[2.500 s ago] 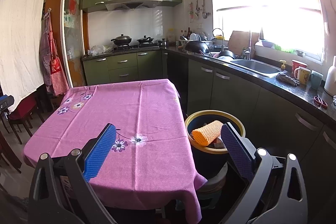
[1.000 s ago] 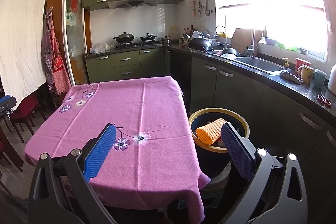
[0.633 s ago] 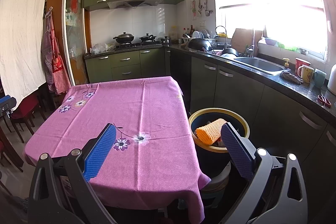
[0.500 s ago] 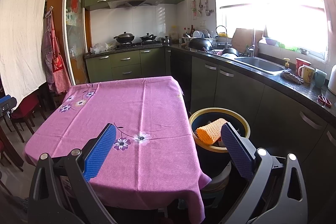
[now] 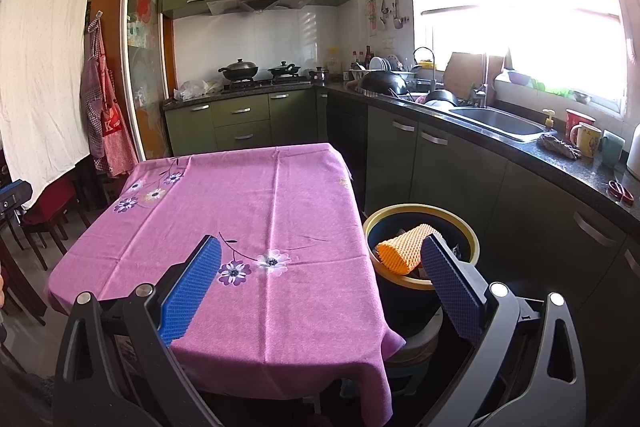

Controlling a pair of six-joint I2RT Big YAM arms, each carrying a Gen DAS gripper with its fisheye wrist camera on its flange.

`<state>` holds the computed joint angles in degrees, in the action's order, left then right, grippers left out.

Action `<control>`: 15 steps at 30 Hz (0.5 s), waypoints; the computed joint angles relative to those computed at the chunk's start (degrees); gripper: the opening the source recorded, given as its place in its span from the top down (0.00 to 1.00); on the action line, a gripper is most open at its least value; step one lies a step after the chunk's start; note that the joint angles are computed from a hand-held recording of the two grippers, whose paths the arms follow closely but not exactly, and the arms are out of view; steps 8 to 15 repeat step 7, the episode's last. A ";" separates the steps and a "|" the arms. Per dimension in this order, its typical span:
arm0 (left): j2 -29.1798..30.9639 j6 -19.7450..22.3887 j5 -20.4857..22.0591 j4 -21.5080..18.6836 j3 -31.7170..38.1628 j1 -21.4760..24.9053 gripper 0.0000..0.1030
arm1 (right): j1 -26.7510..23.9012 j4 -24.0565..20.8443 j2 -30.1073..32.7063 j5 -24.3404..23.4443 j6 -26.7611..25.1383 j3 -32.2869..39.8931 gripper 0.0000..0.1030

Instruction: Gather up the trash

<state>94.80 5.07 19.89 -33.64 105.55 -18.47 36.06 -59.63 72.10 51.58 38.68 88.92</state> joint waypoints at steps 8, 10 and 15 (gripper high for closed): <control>1.62 0.45 -0.93 -2.76 2.23 -0.07 0.07 | -0.30 0.24 0.76 -0.76 -0.42 0.40 0.05; 1.62 0.45 -0.93 -2.76 2.23 -0.07 0.07 | -0.30 0.24 0.76 -0.76 -0.42 0.40 0.05; 1.62 0.45 -0.93 -2.76 2.23 -0.07 0.07 | -0.30 0.24 0.76 -0.76 -0.42 0.40 0.05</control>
